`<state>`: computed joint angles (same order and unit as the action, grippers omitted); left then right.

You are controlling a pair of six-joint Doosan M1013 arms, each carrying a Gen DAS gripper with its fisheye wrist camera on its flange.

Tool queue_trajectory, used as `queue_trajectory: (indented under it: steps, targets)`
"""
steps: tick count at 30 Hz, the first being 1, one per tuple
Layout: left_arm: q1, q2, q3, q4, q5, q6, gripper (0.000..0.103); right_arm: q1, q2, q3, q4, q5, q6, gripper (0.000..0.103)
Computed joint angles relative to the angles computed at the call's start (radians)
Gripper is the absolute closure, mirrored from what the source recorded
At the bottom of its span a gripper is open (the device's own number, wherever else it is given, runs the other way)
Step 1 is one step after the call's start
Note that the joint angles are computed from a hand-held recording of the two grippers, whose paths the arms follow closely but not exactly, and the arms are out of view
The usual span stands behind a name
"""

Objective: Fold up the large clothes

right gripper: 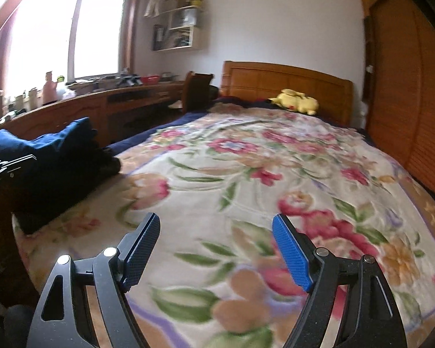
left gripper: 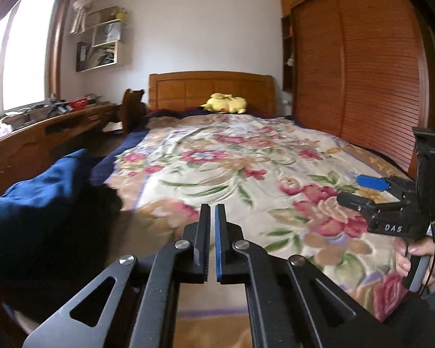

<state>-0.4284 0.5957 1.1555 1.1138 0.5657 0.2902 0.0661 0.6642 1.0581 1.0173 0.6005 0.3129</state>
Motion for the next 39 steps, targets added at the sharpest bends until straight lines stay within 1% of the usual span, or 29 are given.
queue_trajectory:
  steps: [3,4,5,6,7,8,11,13,15,19,21,24,30,32,39]
  targets:
    - [-0.007,0.038,-0.064,-0.057,-0.008,0.055,0.1,-0.016,-0.008,0.016,0.005,-0.014,0.017,0.022]
    - [-0.01,0.052,-0.089,-0.068,0.002,0.066,0.091,-0.021,-0.01,0.02,0.007,-0.017,0.023,0.022]
    - [-0.013,0.062,-0.105,-0.067,0.008,0.064,0.06,-0.026,-0.012,0.022,0.011,-0.017,0.026,0.022]
    - [-0.014,0.069,-0.114,-0.049,0.004,0.039,0.044,-0.028,-0.011,0.021,0.012,-0.021,0.034,0.022]
    - [-0.016,0.073,-0.114,-0.008,-0.011,-0.014,0.015,-0.03,-0.013,0.023,0.012,-0.029,0.039,0.022]
    - [-0.019,0.075,-0.114,0.026,-0.018,-0.053,0.006,-0.03,-0.014,0.027,0.017,-0.042,0.039,0.022]
    - [-0.028,0.099,-0.152,0.009,0.005,-0.011,0.001,-0.034,-0.017,0.036,0.026,-0.053,0.04,0.018]
    - [-0.031,0.113,-0.171,-0.018,0.008,0.012,0.001,-0.031,-0.019,0.045,0.031,-0.072,0.041,0.016]
    - [-0.033,0.12,-0.177,-0.017,0.011,0.007,0.001,-0.032,-0.022,0.056,0.048,-0.09,0.032,0.016]
    - [-0.031,0.132,-0.186,-0.049,0.001,0.015,0.001,-0.034,-0.032,0.087,0.115,-0.126,-0.007,0.016]
    - [-0.031,0.141,-0.196,-0.063,0.001,0.033,0.001,-0.034,-0.037,0.106,0.164,-0.153,-0.053,0.016]
    - [-0.034,0.154,-0.208,-0.064,0.015,0.049,0.001,-0.03,-0.043,0.138,0.278,-0.211,-0.176,0.016]
    - [-0.038,0.183,-0.23,-0.082,0.048,0.079,0.001,-0.03,-0.029,0.15,0.404,-0.238,-0.289,0.016]
    - [-0.037,0.189,-0.234,-0.097,0.047,0.086,0.001,-0.031,-0.023,0.146,0.409,-0.241,-0.289,0.016]
    - [-0.043,0.204,-0.251,-0.097,0.069,0.095,0.001,-0.032,-0.01,0.123,0.33,-0.219,-0.197,0.016]
